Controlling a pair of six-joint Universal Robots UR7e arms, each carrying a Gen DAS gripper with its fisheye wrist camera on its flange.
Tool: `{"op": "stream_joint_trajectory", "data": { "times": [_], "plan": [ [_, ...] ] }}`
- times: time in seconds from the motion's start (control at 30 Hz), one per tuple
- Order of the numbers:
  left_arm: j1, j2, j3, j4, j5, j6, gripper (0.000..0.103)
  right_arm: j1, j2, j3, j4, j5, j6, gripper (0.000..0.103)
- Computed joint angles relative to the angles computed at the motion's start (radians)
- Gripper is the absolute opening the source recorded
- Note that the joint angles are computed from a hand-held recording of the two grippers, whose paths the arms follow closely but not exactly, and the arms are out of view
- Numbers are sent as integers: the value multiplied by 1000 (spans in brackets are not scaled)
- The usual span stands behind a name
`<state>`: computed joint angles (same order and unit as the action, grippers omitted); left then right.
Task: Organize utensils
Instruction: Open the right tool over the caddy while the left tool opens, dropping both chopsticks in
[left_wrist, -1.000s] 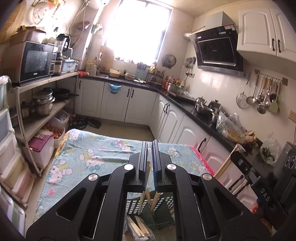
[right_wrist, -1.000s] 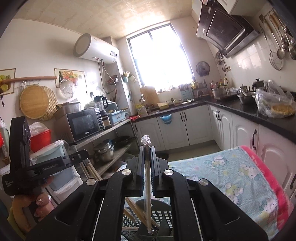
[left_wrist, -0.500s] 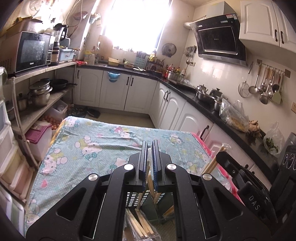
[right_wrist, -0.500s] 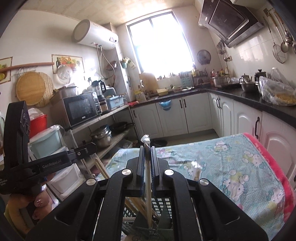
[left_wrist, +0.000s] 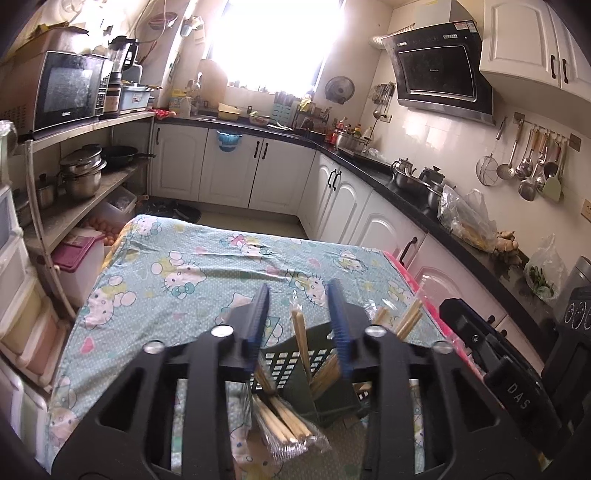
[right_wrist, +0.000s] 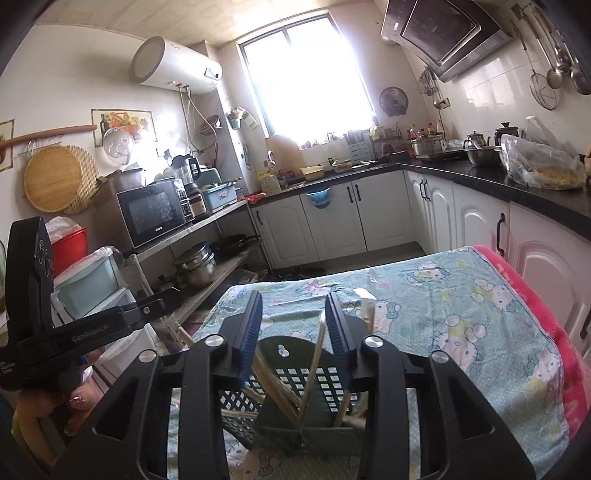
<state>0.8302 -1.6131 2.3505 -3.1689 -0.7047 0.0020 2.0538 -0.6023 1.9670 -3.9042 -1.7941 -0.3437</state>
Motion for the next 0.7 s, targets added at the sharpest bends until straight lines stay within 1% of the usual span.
{"op": "stream_joint_trajectory", "data": {
  "times": [0.1, 0.17, 0.2, 0.27, 0.3, 0.37, 0.4, 0.47, 0.5, 0.57, 0.7],
  "plan": [
    [-14, -21, 18, 14, 10, -16, 41, 3, -12, 25, -21, -9, -5, 43],
    [-28, -33, 31, 14, 19, -22, 53, 4, -21, 47, -39, -13, -8, 49],
    [-37, -43, 40, 15, 26, -27, 56, 5, -24, 54, -44, -16, -9, 50],
    [-53, -64, 58, 19, 38, -38, 67, 5, -34, 73, -54, -19, -11, 57],
    [-60, -72, 65, 22, 43, -43, 70, 6, -38, 88, -68, -22, -14, 58],
    [-79, -97, 86, 35, 62, -60, 79, 7, -44, 106, -82, -27, -17, 62],
    [-87, -107, 94, 40, 70, -67, 81, 6, -48, 119, -90, -27, -17, 64],
    [-106, -127, 114, 45, 89, -82, 91, 6, -55, 141, -102, -23, -17, 68],
    [-118, -139, 127, 49, 99, -89, 92, 7, -58, 153, -112, -22, -20, 68],
    [-139, -159, 150, 64, 122, -109, 92, 10, -62, 172, -122, -21, -29, 73],
    [-179, -206, 199, 123, 158, -167, 92, 18, -54, 211, -184, -34, -55, 80]
  ]
}}
